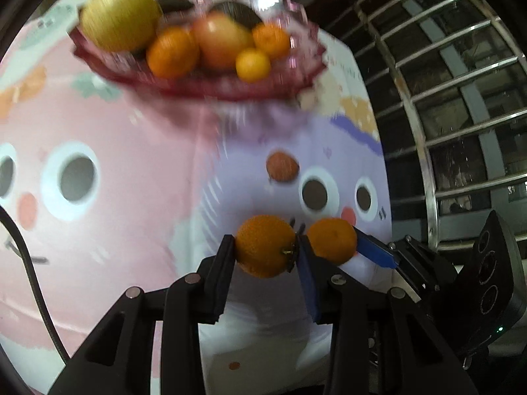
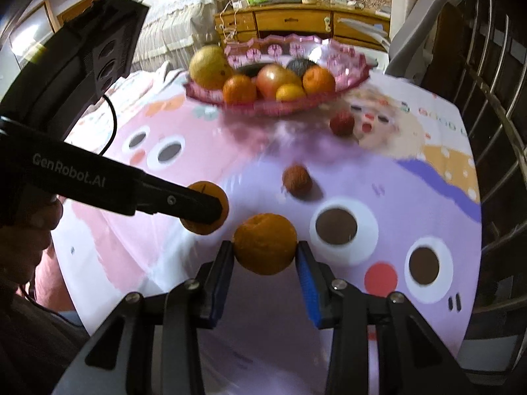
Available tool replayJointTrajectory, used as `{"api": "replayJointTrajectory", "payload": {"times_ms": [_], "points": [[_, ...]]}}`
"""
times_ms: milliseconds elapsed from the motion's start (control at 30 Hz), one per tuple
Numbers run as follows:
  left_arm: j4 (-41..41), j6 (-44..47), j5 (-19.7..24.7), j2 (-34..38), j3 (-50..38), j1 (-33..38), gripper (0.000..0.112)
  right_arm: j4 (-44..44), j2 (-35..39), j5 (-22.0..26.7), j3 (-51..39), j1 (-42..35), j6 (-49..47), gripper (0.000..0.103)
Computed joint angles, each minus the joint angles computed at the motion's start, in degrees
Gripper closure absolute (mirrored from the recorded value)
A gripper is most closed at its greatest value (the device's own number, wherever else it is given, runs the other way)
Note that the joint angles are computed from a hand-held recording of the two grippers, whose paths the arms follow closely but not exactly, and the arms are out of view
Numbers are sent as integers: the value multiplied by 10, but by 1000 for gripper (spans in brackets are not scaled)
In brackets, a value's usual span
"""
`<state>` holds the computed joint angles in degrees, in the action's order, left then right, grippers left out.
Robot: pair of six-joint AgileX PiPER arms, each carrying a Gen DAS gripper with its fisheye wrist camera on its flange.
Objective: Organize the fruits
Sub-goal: 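Carry both small oranges in the left and right tools over the bowl, then open the left tool to drop its orange while the right tool drops its orange into the bowl, then move the left tool to the brown lychee while the right tool approaches the red strawberry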
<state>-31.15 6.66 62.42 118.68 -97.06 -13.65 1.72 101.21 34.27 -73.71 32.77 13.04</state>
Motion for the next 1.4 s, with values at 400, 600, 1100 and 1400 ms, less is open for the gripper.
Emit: {"api": "replayJointTrajectory", "payload": {"times_ms": [400,600,1100,1400], "points": [[-5,-18,-2,45,-148,52,77,-27,80,58,-203,-31,51,64],[-4,-36,10,103,-244,56,76,-45,142,86,-301,-52,80,64],[35,-86,54,174,-359,40,52,15,204,69,-363,-96,55,56],[-5,-43,1,95,-222,19,42,7,155,32,-284,-121,25,56]]}}
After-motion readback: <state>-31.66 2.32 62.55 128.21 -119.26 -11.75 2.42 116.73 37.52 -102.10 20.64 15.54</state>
